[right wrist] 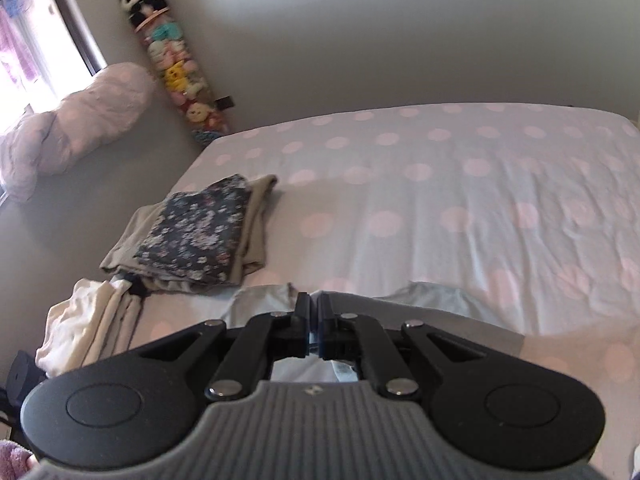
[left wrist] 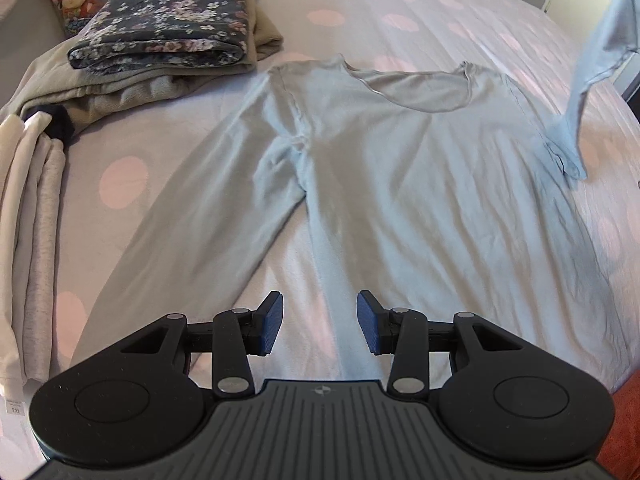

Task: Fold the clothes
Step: 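Grasp the shirt sleeve with the right gripper and lay it across the body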

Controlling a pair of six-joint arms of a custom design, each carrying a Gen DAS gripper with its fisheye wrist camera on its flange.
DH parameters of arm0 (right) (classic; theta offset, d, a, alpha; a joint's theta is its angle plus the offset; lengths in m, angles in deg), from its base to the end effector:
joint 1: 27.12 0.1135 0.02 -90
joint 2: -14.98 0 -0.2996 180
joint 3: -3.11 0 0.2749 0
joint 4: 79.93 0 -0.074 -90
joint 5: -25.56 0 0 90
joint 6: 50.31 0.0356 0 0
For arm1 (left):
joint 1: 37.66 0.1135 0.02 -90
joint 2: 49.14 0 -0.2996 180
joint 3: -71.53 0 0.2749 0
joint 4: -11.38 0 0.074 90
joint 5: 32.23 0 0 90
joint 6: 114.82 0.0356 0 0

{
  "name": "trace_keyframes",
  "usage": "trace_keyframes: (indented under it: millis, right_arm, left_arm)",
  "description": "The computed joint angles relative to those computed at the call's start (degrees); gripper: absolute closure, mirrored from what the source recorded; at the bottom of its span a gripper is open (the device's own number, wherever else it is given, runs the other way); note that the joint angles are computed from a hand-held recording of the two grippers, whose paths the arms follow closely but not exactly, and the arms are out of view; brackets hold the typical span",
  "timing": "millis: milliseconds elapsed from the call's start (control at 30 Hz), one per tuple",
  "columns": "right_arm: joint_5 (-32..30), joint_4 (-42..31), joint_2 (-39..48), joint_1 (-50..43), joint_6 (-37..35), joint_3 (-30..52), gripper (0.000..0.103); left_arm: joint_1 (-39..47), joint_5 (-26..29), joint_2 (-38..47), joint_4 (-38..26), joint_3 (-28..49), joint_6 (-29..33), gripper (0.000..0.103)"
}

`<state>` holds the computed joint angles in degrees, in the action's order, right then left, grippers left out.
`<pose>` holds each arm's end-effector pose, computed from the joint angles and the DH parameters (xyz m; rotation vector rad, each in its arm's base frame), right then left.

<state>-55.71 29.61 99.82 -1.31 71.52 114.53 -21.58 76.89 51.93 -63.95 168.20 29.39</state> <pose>0.2883 0.1334 0.4592 0.1994 2.3399 0.3247 0.3595 0.0915 0.2805 0.9528 2.6275 -0.2403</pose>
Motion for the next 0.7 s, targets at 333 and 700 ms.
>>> trace_keyframes:
  millis: [333,700]
  right_arm:
    - [-5.7,7.5,20.9,6.2,1.8,6.5,0.099]
    - [-12.1,19.0,29.7,5.6,4.3,2.1,0.089]
  left_arm:
    - [3.4,2.6,6.9,-1.5,5.6,1.0,0.064]
    - [1.1,3.9,10.6,0.1,7.9,-0.9,0.064]
